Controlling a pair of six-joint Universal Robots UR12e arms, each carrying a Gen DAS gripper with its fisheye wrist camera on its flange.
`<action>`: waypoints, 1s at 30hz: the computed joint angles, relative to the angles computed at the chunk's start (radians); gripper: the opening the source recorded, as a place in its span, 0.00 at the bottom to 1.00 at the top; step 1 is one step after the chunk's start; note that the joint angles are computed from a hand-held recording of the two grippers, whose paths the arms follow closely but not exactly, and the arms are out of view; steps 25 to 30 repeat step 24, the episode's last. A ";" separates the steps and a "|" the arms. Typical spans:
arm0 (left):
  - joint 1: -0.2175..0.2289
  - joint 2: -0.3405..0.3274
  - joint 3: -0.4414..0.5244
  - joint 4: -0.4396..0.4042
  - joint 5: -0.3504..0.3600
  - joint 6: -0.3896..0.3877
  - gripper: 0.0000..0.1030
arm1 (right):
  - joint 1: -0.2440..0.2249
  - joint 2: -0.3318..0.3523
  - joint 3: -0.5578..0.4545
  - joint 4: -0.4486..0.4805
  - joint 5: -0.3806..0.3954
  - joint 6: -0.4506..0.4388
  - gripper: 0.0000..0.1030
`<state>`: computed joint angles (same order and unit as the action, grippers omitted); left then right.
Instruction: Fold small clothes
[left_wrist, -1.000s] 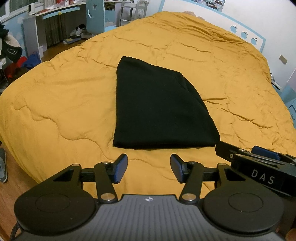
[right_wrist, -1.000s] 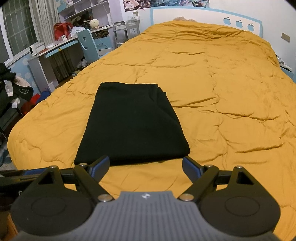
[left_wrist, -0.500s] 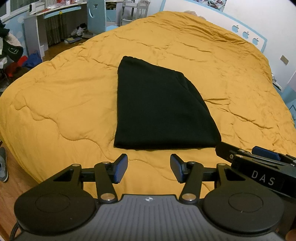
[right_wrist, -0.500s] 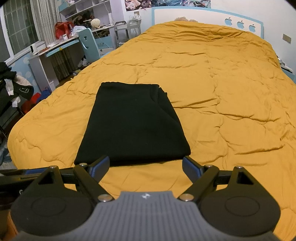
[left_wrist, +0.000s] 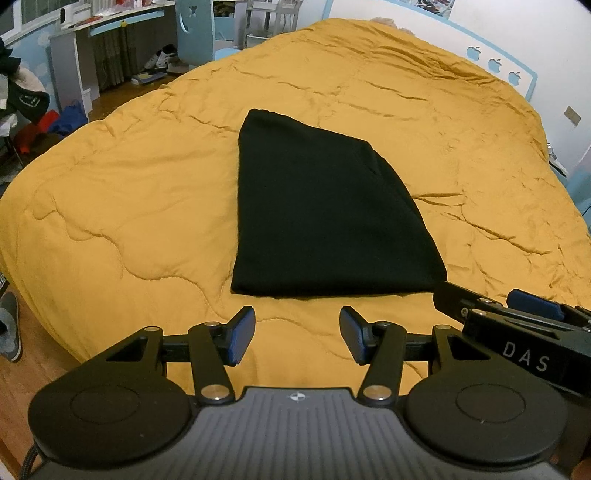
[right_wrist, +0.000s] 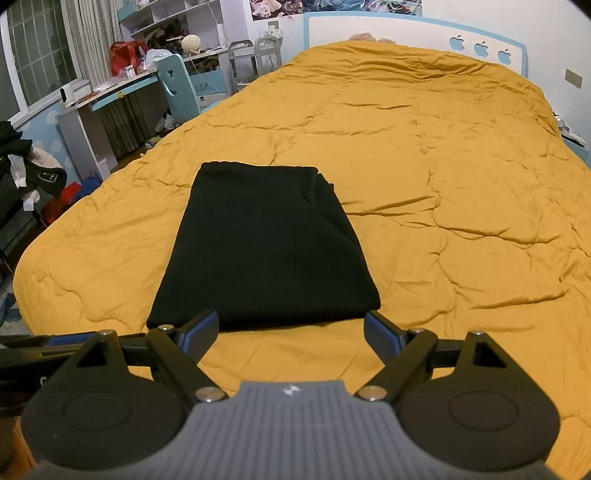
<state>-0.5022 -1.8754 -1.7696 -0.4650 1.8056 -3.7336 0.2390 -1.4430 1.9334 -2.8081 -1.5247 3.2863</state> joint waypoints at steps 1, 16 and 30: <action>0.000 0.000 0.001 -0.002 0.001 0.000 0.60 | 0.000 0.000 0.000 0.001 0.002 0.001 0.79; -0.008 -0.006 0.005 -0.016 0.024 0.004 0.61 | 0.000 0.000 -0.003 0.015 -0.002 0.002 0.79; -0.009 -0.007 0.002 -0.005 0.032 0.010 0.61 | 0.000 0.001 -0.005 0.019 -0.003 0.004 0.79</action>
